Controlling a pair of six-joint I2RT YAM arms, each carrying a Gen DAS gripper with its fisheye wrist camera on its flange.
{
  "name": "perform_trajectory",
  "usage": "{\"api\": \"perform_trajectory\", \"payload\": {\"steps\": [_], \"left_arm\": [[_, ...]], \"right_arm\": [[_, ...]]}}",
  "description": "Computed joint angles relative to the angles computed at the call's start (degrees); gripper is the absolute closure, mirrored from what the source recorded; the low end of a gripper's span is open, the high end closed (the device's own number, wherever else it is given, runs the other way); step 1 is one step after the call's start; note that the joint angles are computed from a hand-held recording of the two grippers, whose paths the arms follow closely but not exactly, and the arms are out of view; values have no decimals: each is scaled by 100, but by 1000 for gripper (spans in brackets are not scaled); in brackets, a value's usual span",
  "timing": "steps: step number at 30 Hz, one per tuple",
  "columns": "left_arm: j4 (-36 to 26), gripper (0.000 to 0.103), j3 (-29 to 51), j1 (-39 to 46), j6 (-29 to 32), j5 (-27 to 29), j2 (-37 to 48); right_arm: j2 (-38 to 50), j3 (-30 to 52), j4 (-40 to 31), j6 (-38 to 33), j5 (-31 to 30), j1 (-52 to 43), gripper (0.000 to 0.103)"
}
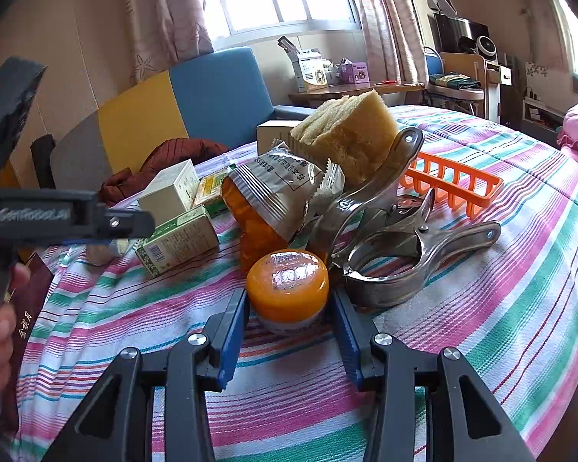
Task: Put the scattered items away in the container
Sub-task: 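Grasp the green box with the left gripper while the right grasps the orange jar, then carry the green box and orange jar into the gold tray and open both grippers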
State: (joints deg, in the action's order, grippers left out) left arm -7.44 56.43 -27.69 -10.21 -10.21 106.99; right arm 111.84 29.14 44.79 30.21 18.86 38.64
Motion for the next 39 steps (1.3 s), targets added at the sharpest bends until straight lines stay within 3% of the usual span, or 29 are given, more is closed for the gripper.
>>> {"api": "perform_trajectory", "payload": {"steps": [3, 5, 7, 12, 16, 22, 32, 35, 39], "left_arm": [[-354, 41, 526, 49, 541, 97, 503], [-496, 42, 660, 101, 540, 275, 698], [-476, 60, 552, 158, 415, 603, 766], [-45, 69, -40, 118, 96, 720, 450], [146, 70, -510, 3, 90, 677, 129], [657, 70, -1518, 104, -423, 958, -585], [738, 71, -3272, 96, -1130, 697, -2612], [322, 71, -3718, 132, -1275, 540, -3617], [-812, 71, -4085, 140, -1320, 45, -5307]], "right_arm": [[-3, -13, 17, 12, -1, 6, 58], [-8, -10, 13, 33, 11, 14, 59], [-32, -7, -16, 51, 41, 40, 59], [-109, -80, 64, 156, -15, 46, 60], [-213, -241, 204, 161, -73, 120, 60], [-368, -245, -24, 171, -4, 485, 60], [-860, -244, -751, 785, 270, 1386, 60], [-1052, -50, -1138, 822, 393, 1808, 60], [-1221, 413, -1672, 687, 586, 2348, 60]]}}
